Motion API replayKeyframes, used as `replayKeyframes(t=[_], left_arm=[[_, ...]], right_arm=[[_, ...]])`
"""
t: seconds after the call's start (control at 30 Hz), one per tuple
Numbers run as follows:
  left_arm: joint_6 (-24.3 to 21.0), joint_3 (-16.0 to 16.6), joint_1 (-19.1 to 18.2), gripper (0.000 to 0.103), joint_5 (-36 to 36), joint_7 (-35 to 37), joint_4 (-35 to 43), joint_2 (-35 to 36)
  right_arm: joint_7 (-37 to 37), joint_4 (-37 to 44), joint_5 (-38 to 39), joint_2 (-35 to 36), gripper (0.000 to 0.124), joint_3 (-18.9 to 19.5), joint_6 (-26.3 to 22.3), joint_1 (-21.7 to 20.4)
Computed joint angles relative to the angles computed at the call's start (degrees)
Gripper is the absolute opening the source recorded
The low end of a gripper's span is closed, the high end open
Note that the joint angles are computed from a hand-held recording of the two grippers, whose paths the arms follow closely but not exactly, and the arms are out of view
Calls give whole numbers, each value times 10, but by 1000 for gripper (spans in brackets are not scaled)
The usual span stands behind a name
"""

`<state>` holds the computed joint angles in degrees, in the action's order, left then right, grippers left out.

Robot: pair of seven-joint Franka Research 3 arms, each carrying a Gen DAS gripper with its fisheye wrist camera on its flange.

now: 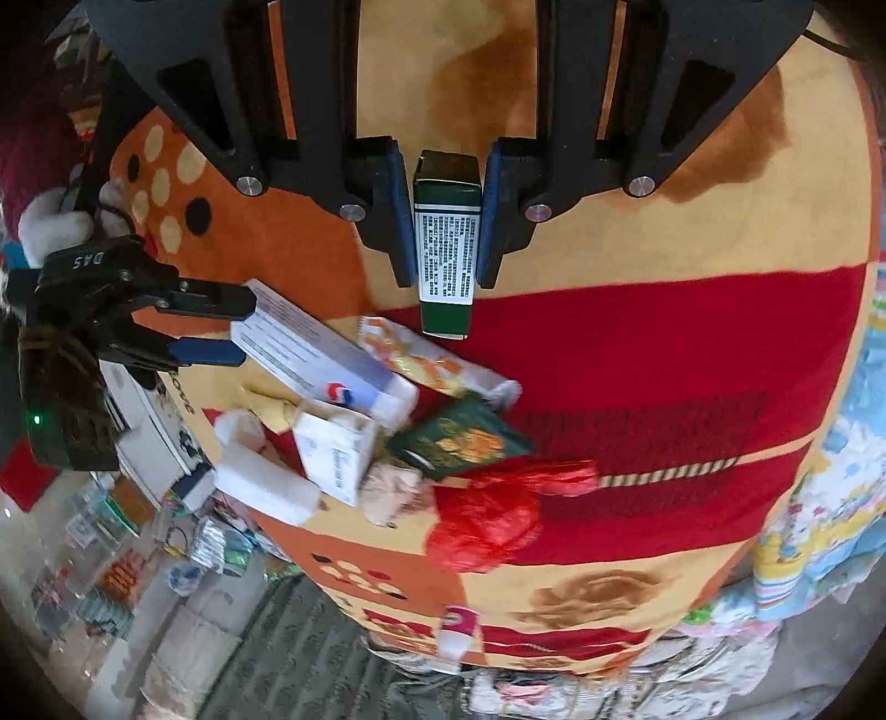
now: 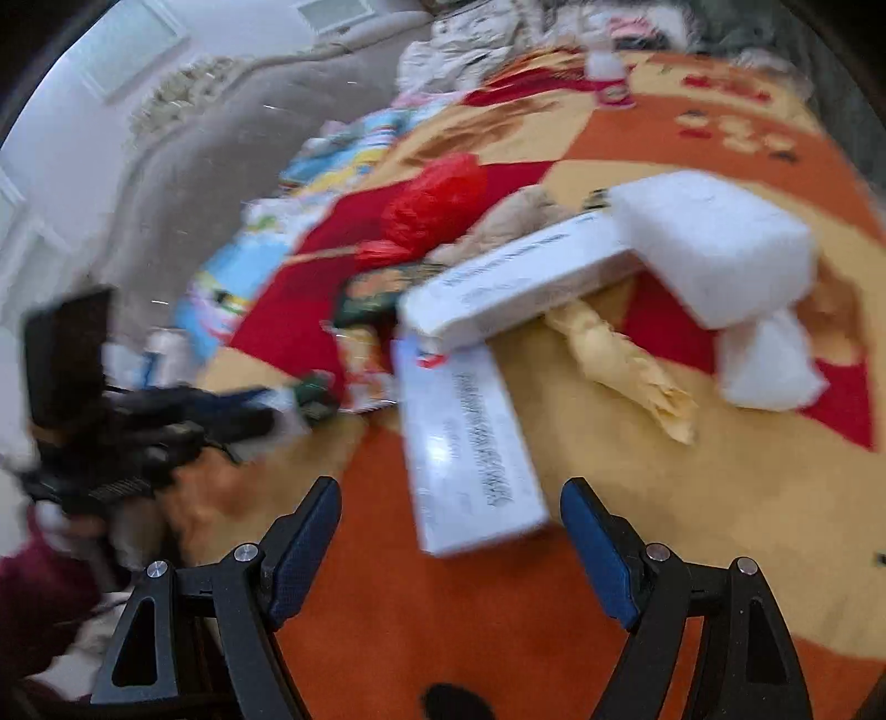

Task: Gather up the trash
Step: 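Lift the green box with left tool while right tool grasps white medicine box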

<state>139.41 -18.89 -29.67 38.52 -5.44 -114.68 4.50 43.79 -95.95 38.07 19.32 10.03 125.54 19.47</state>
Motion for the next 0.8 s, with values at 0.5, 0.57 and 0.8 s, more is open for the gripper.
replayKeyframes(t=[0.5,0.57,0.8], left_arm=[[-44,-3,-18,21,-13,36,41,42],[-55,1,-22,22,-18,45,55,57],[-27,12,-30,19,-13,46,69,74]], right_arm=[[16,-74,-148,-21,48,4,213,63],[-2,-103,-134,-42,48,5,214,49],[-33,-161,-59,-97,48,-3,168,18]])
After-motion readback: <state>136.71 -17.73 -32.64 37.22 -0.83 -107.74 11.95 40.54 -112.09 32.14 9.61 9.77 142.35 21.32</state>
